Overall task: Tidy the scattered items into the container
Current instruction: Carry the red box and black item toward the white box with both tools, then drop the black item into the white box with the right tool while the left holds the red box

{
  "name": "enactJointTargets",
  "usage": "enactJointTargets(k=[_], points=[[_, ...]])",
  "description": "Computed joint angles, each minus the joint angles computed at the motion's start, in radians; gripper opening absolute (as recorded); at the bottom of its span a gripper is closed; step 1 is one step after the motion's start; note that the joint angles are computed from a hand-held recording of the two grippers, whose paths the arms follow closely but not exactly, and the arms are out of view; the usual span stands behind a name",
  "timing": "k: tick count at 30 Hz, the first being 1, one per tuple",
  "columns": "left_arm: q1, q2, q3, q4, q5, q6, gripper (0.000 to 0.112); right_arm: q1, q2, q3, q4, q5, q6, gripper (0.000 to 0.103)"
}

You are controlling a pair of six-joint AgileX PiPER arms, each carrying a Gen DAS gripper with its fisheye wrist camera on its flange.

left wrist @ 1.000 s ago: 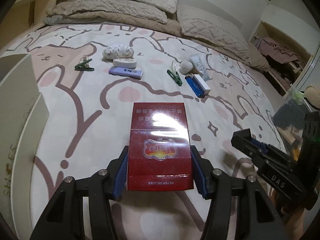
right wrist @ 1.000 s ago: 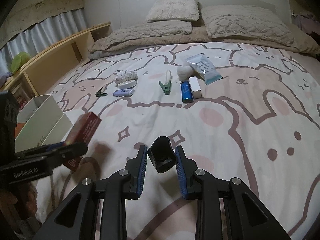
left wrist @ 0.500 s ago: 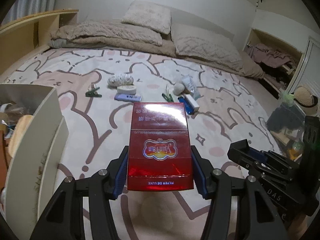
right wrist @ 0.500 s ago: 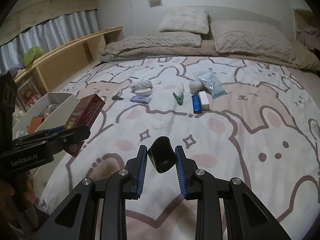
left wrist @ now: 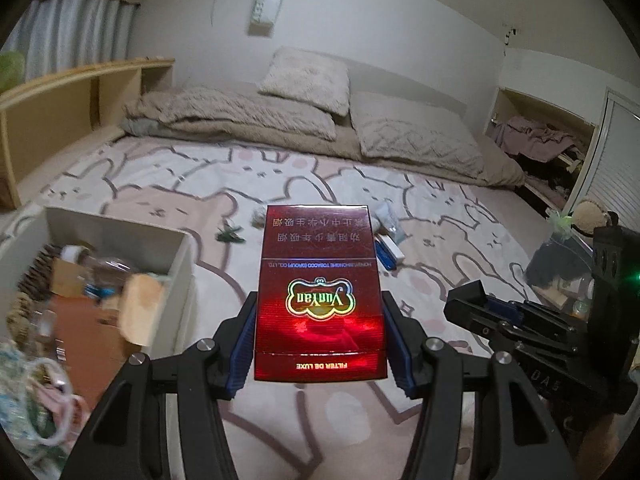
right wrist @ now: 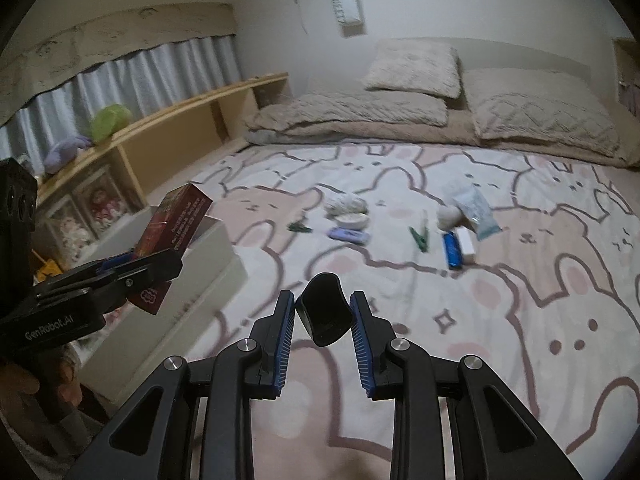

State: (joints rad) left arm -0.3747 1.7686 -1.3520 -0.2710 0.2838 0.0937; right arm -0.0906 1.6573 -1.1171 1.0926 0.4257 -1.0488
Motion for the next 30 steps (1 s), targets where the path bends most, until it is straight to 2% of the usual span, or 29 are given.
enactJointTargets(k=[3, 11, 17, 22, 30], points=[[0.032, -0.051, 0.041, -0.025, -0.009, 0.042, 0.056, 0.035, -0.016, -0.011, -0.009, 0.003, 0.031, 0.029], [0.151, -0.148, 0.132, -0.21, -0.012, 0.262, 0.056, 0.137, -0.033, -0.049, -0.06, -0.013, 0.124, 0.029], [0.262, -0.174, 0.156, -0.359, 0.026, 0.446, 0.056, 0.164, 0.003, -0.121, -0.027, 0.084, 0.182, 0.029], [0.362, -0.173, 0.152, -0.461, 0.066, 0.567, 0.056, 0.23, 0.026, -0.19, -0.13, 0.077, 0.282, 0.029], [0.501, -0.137, 0.12, -0.536, 0.121, 0.65, 0.056, 0.317, 0.126, -0.365, -0.303, 0.12, 0.448, 0.029]])
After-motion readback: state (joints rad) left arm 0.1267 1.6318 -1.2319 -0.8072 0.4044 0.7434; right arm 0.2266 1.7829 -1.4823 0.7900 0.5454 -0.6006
